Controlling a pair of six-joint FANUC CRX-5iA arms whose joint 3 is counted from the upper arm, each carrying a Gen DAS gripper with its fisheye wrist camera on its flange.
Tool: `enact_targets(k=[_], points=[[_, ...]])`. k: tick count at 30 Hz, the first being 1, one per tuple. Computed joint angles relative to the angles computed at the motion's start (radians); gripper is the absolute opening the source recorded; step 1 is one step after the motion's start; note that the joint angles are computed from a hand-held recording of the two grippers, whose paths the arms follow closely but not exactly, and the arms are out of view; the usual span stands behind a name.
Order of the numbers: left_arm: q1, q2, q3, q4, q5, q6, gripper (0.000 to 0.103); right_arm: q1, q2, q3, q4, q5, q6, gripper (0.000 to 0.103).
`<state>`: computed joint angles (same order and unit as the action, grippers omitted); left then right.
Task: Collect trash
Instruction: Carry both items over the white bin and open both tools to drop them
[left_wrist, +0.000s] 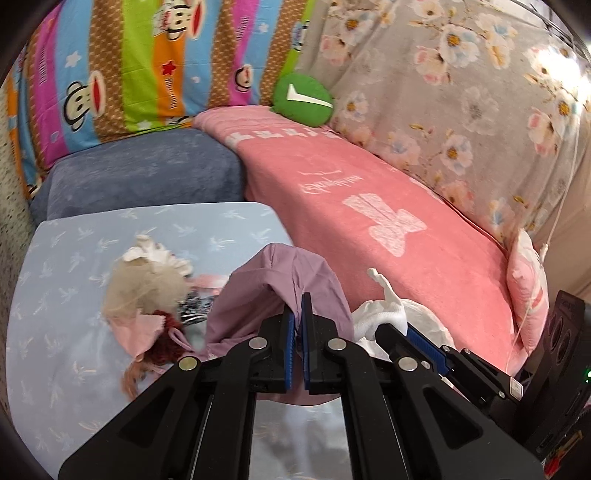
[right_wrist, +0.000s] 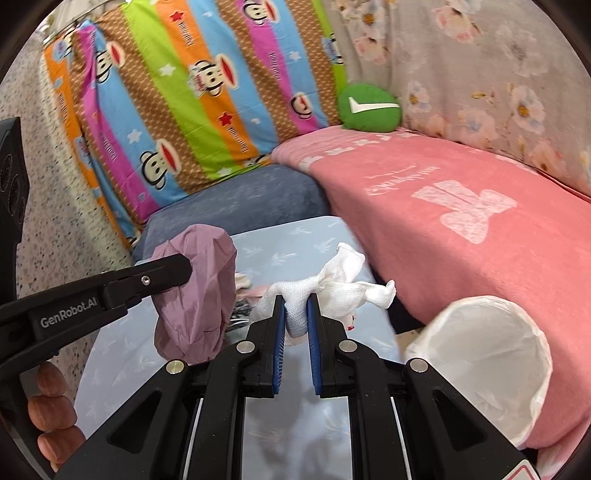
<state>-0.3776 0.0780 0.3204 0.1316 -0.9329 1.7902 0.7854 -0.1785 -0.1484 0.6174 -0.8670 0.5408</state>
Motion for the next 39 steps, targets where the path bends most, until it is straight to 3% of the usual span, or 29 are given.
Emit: enact_targets(k=[15, 35, 37, 39], points=[[-0.122, 0.142, 0.156, 0.052, -0.05, -0.067, 0.003, -0.11, -0.148, -0.138, 0.032, -0.04, -0.089, 0.011], [-0.221, 0.35, 0.406, 0.088, -0.154, -0.115, 0.005, -0.212, -0.21, -0.212, 0.024, -0.09, -0.131, 0.016], [-0.222, 0.373, 0.436, 0.092, -0.189, -0.108, 0.011, -0.217, -0.213, -0.215, 0.021, -0.089, -0.131, 0.016], [-0.222, 0.379, 0.443, 0.084, -0.198, -0.091, 0.029, -0.221, -0.213, -0.216, 0.022, -0.09, -0.131, 0.018]])
